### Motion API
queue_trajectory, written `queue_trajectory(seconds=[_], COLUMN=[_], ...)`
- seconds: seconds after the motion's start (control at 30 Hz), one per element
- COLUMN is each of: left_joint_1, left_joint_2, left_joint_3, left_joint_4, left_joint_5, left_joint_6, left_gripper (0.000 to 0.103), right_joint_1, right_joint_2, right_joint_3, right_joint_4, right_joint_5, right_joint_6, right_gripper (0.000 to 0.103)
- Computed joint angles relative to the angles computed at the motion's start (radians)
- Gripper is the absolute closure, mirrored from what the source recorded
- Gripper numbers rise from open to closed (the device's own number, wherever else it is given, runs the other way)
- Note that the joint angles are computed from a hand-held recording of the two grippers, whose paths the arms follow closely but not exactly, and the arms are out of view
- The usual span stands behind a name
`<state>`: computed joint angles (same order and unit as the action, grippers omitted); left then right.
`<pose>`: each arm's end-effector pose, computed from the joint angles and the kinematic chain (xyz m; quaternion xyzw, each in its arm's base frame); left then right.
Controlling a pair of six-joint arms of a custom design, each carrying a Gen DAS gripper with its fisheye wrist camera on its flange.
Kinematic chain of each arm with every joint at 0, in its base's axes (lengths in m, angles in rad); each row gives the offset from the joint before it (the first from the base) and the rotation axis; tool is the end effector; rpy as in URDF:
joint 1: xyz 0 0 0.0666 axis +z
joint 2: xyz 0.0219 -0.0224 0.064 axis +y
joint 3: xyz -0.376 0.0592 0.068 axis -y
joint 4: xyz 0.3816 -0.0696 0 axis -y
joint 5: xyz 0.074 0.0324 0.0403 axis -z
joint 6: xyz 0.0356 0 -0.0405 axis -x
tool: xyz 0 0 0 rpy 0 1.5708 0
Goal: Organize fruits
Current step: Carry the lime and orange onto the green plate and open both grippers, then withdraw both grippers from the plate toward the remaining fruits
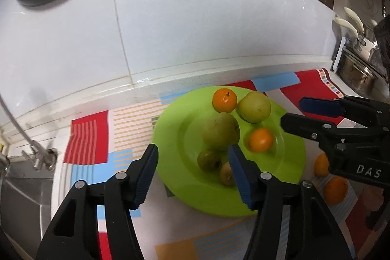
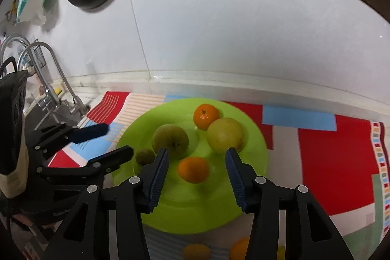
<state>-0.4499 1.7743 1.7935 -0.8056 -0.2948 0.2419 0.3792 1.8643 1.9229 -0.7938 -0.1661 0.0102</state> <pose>0.5646 -0.2616 0.4158 0.0391 0.9149 -0.0005 0.4017 0.6088 0.2485 0.4199 -0.2092 0.8871 0.1487 0.3836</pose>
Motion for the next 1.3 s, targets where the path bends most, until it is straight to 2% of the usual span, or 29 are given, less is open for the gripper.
queue_trajectory(seconds=[0.07, 0.13, 0.4, 0.6, 0.73, 0.87, 1.07, 1.3], left_joint_1=[-0.017, -0.030, -0.103, -0.162, -0.203, -0.236, -0.286, -0.333], left_joint_2=[-0.023, -0.044, -0.114, -0.141, -0.151, -0.150, -0.129, -0.071], left_joint_3=[-0.014, -0.029, -0.058, -0.064, -0.067, -0.063, -0.050, -0.005], left_joint_4=[-0.002, 0.004, -0.007, -0.008, -0.009, -0.015, -0.022, -0.017], left_joint_5=[-0.035, -0.056, -0.144, -0.209, -0.241, -0.255, -0.311, -0.364], left_joint_6=[0.005, 0.013, 0.043, 0.048, 0.048, 0.079, 0.117, 0.083], left_gripper=[0.038, 0.033, 0.017, 0.008, 0.007, 0.007, 0.008, 0.008], right_joint_1=[-0.003, -0.008, -0.028, -0.044, -0.061, -0.084, -0.128, -0.172], right_joint_2=[-0.022, -0.063, -0.209, -0.308, -0.360, -0.397, -0.421, -0.401], right_joint_3=[-0.023, -0.071, -0.220, -0.312, -0.368, -0.406, -0.428, -0.412], right_joint_4=[0.011, 0.041, 0.118, 0.148, 0.153, 0.149, 0.134, 0.087], right_joint_5=[0.018, 0.035, 0.074, 0.107, 0.107, 0.088, 0.021, -0.060], right_joint_6=[0.001, -0.008, -0.018, -0.014, -0.005, 0.018, 0.096, 0.262], right_gripper=[0.050, 0.041, 0.026, 0.025, 0.024, 0.024, 0.024, 0.025])
